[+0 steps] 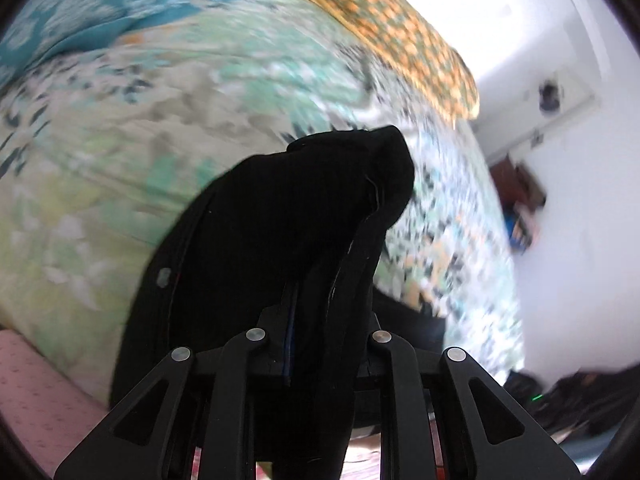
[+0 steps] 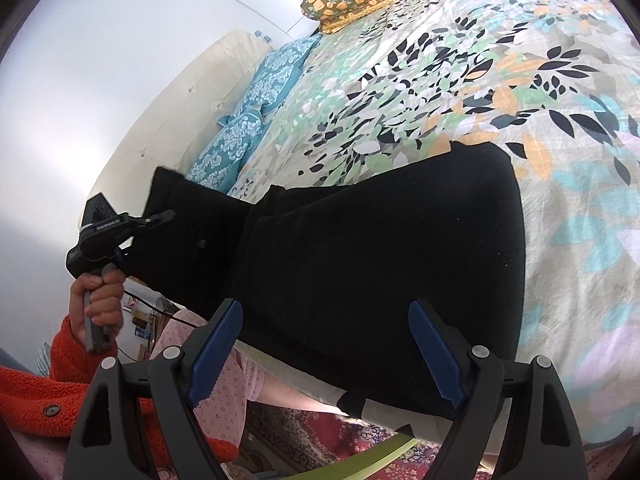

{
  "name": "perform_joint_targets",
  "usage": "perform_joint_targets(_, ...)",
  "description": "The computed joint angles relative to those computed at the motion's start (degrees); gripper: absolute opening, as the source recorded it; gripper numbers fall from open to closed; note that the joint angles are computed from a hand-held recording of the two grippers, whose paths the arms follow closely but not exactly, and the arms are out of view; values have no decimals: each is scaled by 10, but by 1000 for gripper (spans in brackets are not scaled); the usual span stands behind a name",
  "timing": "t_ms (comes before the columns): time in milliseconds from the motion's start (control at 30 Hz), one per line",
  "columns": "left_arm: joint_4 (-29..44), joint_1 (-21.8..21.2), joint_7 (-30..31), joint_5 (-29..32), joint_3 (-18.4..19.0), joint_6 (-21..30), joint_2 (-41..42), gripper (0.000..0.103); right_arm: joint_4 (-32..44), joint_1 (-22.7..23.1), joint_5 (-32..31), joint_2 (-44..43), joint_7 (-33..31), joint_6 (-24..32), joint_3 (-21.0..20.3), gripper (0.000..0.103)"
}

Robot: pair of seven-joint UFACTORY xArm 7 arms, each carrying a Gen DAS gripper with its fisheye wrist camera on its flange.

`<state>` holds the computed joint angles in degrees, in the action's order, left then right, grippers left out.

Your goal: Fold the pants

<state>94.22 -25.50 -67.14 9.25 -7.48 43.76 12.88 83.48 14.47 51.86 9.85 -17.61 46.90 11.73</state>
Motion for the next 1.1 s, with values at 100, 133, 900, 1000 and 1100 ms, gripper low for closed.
perform_joint_targets(100, 139, -29, 55, 5, -12, 70, 118, 25, -12, -1, 2, -11, 3, -9, -3, 85)
perform_joint_targets(133, 170, -31, 81, -14, -17, 80, 146, 30, -15, -1, 2, -14, 5, -14, -4, 85)
perform_joint_targets(900, -285, 15, -285, 248, -10, 60, -211, 77, 237, 61, -103, 170, -92, 135, 43, 85)
perform_joint_targets(1000, -288, 38, -309, 241, -28, 41, -198, 76, 312, 66, -128, 232, -57, 178, 52, 85)
perform_joint_targets(1100, -271, 54, -304, 253, -52, 61, -194, 76, 385, 78, -160, 284, -22, 226, 56, 84)
